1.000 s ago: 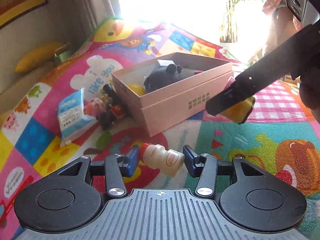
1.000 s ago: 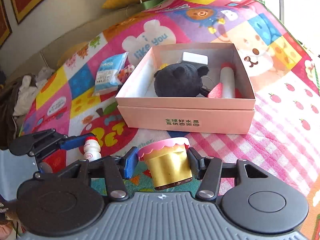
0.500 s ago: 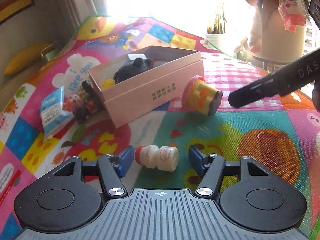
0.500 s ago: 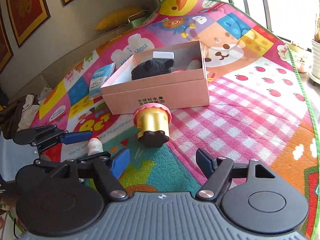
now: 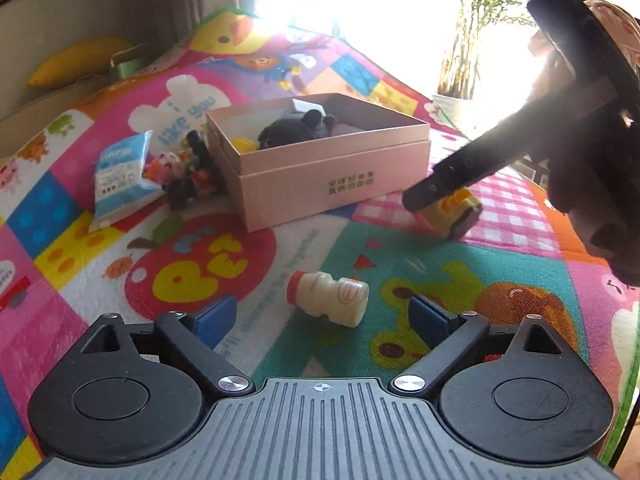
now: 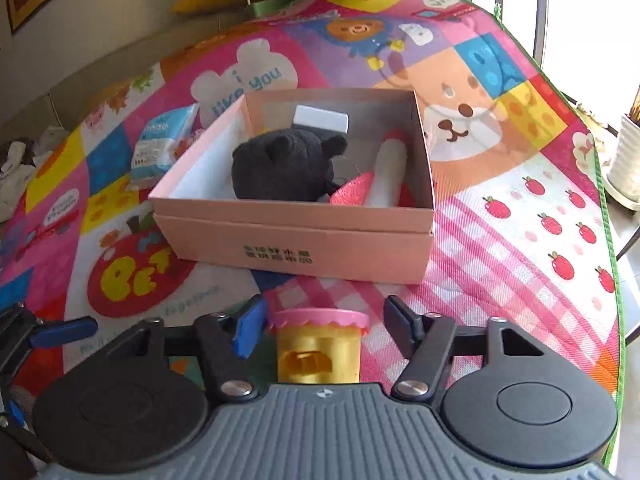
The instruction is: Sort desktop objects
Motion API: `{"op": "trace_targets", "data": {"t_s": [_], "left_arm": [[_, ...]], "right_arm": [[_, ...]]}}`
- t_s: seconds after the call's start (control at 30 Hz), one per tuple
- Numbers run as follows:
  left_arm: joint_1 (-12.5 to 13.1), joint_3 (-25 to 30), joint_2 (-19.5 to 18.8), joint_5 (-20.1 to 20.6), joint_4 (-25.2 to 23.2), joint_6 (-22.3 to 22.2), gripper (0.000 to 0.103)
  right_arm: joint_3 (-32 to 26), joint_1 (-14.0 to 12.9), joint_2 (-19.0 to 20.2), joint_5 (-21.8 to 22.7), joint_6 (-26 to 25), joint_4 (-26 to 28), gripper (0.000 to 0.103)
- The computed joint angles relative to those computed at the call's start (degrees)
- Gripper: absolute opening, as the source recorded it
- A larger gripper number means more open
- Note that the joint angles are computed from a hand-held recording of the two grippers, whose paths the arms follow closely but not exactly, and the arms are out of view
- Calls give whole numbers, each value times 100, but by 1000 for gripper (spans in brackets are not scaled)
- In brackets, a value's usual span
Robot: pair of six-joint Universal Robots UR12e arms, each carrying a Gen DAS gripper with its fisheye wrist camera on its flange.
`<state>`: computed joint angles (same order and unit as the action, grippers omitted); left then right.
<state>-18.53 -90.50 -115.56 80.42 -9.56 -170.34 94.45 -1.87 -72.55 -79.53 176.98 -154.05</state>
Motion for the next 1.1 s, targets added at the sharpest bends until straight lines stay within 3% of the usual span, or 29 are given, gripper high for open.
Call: {"op": "trace_targets", "data": {"t_s": [0.17, 0.4, 0.5, 0.63, 0.7, 0.77, 0.87, 1.1], "left_arm": [[8, 11, -11, -73, -4, -10, 97], [-17, -4, -3, 104, 15, -54, 97], [-19, -21, 17, 149, -24, -33, 97], [-12, 50, -1, 89, -214, 0, 97], [-16, 81, -14, 43, -262, 85, 97], [-17, 95, -22, -45, -289, 168, 97], [-31, 162, -61, -98, -349, 243, 97], [-46, 420, -195, -85, -572, 102, 96]], "right_arm": [[564, -65, -359, 128, -244, -473, 56], [914, -26, -236, 475, 13, -2196, 56], [909, 12, -208, 379, -56, -2006, 56], [1150, 9, -347, 319, -349, -2130, 56], [1277, -40, -446, 414, -328, -2236, 63], [1392, -85, -527, 457, -185, -2418, 83], [1530, -146, -611, 475, 35, -2520, 101], [1565, -194, -661, 363, 330, -1712, 102]]}}
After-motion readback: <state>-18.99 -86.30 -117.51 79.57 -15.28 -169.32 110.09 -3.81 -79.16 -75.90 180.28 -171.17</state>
